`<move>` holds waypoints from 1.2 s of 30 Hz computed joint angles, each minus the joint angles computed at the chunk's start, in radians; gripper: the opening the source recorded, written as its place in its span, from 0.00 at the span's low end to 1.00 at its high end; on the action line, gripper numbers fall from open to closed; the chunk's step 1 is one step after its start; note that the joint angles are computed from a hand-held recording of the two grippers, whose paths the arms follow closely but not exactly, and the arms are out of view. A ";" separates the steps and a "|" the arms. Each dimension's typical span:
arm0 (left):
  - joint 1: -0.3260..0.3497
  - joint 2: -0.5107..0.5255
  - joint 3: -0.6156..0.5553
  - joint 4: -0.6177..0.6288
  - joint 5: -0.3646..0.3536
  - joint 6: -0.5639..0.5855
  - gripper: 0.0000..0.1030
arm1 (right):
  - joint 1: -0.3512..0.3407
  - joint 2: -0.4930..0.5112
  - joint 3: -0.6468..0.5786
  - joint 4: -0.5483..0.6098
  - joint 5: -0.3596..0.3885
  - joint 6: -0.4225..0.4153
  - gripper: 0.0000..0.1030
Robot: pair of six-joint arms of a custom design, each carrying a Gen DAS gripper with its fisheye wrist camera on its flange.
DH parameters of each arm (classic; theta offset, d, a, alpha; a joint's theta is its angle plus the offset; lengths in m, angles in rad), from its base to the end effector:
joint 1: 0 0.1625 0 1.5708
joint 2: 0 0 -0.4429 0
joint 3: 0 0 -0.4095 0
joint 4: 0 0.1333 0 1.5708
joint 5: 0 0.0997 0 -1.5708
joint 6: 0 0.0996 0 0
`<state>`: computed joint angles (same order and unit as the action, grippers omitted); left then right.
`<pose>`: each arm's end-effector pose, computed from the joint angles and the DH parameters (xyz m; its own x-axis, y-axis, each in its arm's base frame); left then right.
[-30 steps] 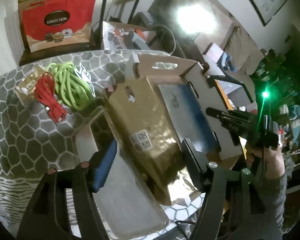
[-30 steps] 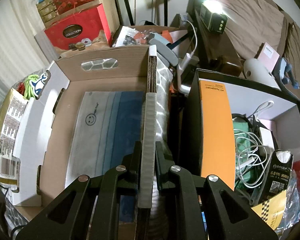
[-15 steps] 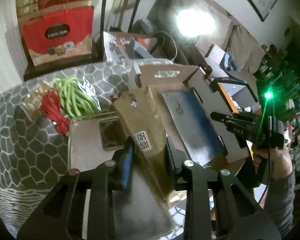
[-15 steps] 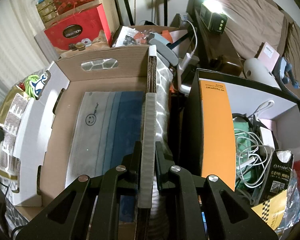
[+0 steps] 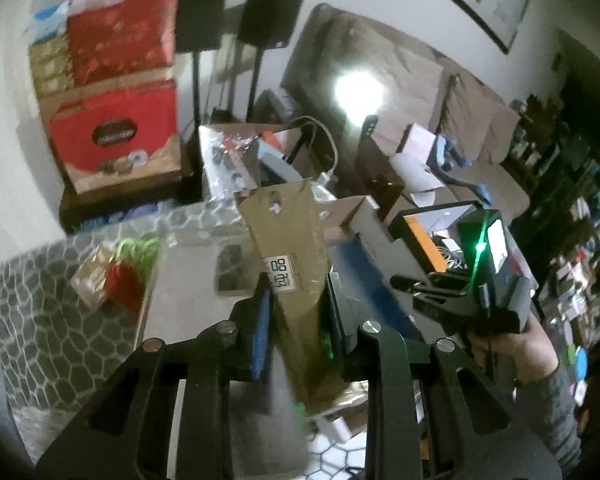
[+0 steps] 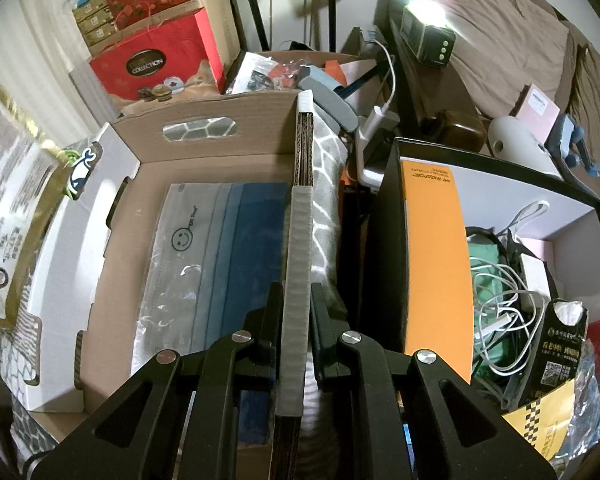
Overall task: Organize objects
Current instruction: 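Carry the gold-brown packet with the left gripper over the cardboard box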
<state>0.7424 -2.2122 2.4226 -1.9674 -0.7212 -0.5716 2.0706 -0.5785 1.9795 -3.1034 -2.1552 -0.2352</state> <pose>-0.0403 -0.3194 0.3857 -0.8533 -0.0293 -0.5206 0.3121 0.7711 -0.5550 0.3322 -0.4450 -0.0682 -0.6349 -0.5297 0.5625 -0.6407 0.7678 -0.0002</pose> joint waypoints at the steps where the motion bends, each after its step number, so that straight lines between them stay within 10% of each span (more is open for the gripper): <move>1: 0.002 0.032 -0.005 -0.019 -0.003 0.012 0.22 | 0.001 0.002 0.000 -0.001 -0.001 0.000 0.11; 14: 0.022 0.348 0.013 -0.206 -0.008 0.066 0.22 | 0.000 0.000 0.002 -0.003 0.020 0.013 0.11; 24: 0.014 0.402 0.038 -0.183 0.058 0.042 0.22 | -0.011 -0.008 0.008 -0.006 0.033 0.004 0.12; 36: 0.150 0.334 0.022 -0.384 -0.299 0.169 0.39 | -0.018 -0.016 0.017 -0.008 0.039 0.007 0.13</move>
